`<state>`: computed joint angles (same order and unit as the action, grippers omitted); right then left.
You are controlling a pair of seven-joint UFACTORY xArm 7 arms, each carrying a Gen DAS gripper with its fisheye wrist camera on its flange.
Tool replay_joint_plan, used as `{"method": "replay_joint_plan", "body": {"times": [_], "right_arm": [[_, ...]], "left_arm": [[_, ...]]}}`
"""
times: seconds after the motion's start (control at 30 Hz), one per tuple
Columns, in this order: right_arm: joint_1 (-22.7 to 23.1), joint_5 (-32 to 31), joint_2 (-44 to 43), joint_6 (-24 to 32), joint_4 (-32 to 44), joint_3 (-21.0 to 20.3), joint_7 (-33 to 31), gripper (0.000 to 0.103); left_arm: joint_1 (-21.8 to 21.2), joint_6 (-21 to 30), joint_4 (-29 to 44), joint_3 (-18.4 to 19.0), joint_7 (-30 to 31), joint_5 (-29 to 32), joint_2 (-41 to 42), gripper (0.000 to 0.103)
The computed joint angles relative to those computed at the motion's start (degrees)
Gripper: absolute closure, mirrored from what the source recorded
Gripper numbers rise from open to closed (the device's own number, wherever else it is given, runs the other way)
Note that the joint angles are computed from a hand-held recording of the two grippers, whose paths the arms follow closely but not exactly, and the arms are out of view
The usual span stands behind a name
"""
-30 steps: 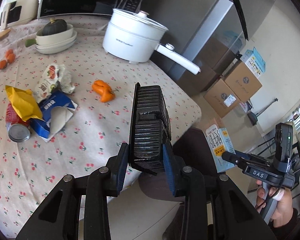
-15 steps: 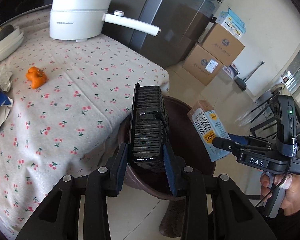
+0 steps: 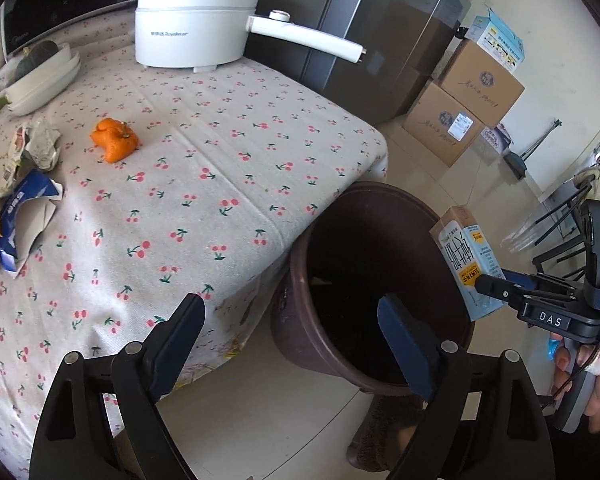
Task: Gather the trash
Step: 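Open the left tool to drop the tray while the right tool drops the carton into the bin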
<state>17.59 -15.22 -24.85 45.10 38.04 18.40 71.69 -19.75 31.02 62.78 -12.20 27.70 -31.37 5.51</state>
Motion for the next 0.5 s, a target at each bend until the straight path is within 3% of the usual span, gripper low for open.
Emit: {"method": "replay_joint_plan", "body": {"times": [0.3, 0.4, 0.5], "right_arm": [[-0.1, -1.1, 2.7, 0.5, 2.1, 0.2, 1.4, 0.061], [0.0, -1.2, 3.1, 0.9, 2.6, 0.0, 2.3, 0.034], [-0.1, -2.5, 3.9, 1.1, 3.8, 0.4, 3.3, 0.028]], "left_arm": [[1.4, -0.7, -2.5, 2.0, -1.9, 4.8, -2.5, 0.007], [2.2, 0.0, -3.0, 2.6, -1.4, 4.7, -3.4, 0.006], [2.9, 0.3, -3.8, 3.3, -0.8, 4.3, -4.5, 0.006]]}}
